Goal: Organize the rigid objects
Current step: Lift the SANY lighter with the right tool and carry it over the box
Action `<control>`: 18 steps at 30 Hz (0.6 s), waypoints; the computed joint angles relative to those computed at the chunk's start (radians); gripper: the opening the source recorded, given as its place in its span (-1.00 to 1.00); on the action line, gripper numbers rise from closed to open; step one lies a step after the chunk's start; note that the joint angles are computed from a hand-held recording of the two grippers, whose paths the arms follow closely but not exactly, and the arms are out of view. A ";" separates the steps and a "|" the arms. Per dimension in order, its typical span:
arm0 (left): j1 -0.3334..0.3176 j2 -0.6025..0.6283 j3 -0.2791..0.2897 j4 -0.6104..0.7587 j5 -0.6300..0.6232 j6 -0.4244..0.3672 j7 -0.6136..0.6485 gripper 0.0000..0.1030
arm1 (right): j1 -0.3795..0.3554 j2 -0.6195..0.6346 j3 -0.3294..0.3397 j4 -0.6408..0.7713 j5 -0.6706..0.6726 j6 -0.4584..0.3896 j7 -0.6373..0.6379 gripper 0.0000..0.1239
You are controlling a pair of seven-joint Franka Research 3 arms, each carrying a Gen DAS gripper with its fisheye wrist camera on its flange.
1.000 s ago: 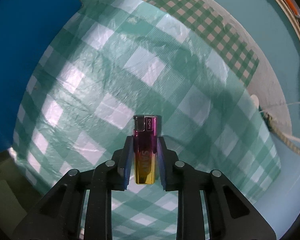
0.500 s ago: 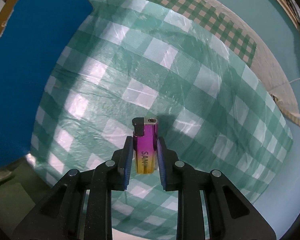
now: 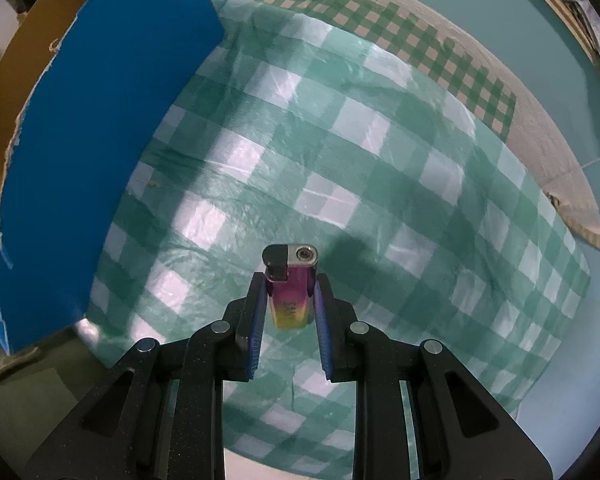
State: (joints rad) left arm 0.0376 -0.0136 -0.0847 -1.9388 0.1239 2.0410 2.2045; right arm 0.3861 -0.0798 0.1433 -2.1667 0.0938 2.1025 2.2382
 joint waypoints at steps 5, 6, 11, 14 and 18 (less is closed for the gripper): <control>0.001 0.000 0.000 0.000 -0.001 0.001 0.008 -0.92 | 0.007 0.057 -0.001 0.045 -0.007 0.000 -0.022 -0.65; 0.001 0.000 0.000 -0.001 -0.002 0.002 0.009 -0.92 | 0.009 0.068 -0.002 0.053 -0.007 -0.002 -0.028 -0.65; 0.003 0.001 0.001 0.001 -0.010 0.001 0.011 -0.92 | 0.018 0.101 -0.007 0.066 -0.003 -0.005 -0.024 -0.65; 0.004 0.002 0.001 0.001 -0.012 0.000 0.012 -0.92 | 0.025 0.103 -0.007 0.063 -0.006 -0.005 -0.012 -0.65; 0.004 0.003 0.001 0.002 -0.012 -0.001 0.012 -0.92 | 0.028 0.098 -0.009 0.057 -0.002 -0.006 -0.004 -0.65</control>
